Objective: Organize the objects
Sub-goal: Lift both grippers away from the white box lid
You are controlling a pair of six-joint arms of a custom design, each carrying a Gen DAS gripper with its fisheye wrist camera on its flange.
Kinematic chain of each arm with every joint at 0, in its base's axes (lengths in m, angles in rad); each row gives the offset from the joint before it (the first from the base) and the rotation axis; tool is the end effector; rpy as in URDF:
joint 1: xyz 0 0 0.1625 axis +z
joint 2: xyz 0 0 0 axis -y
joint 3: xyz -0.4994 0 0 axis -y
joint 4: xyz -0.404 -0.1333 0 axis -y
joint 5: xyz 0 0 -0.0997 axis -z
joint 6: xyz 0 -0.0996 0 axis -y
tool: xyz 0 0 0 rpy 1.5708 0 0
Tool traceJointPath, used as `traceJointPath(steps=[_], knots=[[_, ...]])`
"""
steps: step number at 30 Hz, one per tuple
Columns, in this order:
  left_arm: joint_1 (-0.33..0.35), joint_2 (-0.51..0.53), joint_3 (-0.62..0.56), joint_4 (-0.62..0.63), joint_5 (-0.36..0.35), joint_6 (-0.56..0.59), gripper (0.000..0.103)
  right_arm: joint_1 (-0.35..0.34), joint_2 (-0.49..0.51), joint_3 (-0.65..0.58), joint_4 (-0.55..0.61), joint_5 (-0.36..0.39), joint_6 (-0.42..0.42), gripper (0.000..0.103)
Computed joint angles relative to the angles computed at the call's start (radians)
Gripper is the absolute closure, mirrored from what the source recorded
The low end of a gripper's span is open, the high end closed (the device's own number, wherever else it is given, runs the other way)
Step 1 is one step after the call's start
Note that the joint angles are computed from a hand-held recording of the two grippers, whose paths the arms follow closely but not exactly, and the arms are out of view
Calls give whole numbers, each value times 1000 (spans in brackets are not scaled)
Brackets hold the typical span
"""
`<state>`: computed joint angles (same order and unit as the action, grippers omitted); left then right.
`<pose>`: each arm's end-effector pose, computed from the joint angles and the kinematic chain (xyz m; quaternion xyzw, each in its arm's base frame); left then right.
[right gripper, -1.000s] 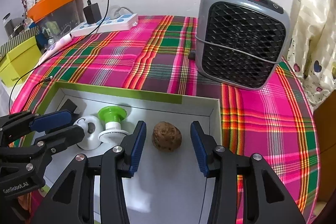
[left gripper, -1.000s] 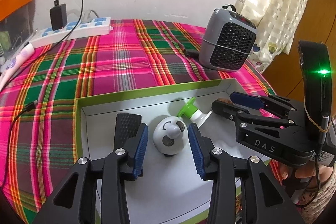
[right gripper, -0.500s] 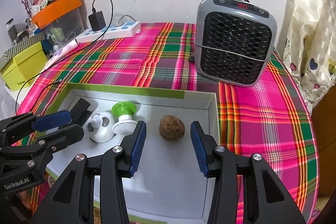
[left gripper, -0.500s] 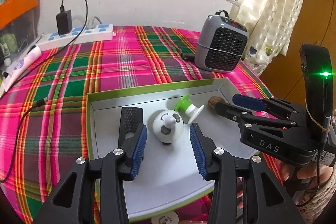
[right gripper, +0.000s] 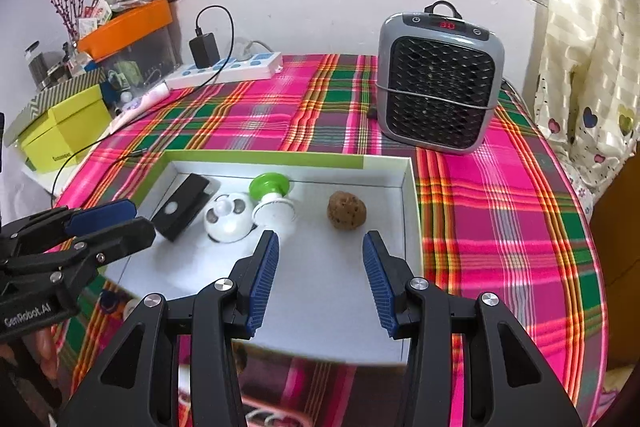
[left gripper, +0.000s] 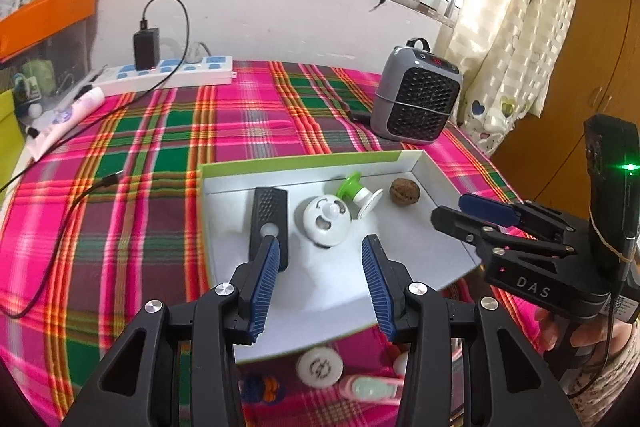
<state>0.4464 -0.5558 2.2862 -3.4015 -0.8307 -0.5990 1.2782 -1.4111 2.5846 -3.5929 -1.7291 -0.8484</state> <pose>-0.3343 -0.3823 -0.0361 0.2243 0.9039 -0.3046 0.1997 0.0043 -0.3934 0.2928 0.2179 -0.8825 0.3065 0.2823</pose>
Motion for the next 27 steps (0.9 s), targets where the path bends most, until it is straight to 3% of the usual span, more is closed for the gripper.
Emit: traceJointPath(steps=[12,20,27], knots=[[-59,-24,112,-51,22,-101,61,-54,-60,97,-58,74,-48,58],[-93,-29,196,-83,29,-204,60,-121,-100,164,-74,137,-111,58],[-99,-7,215,-100,5,-204,58,-194,-137,201,-40,195,-148,58]])
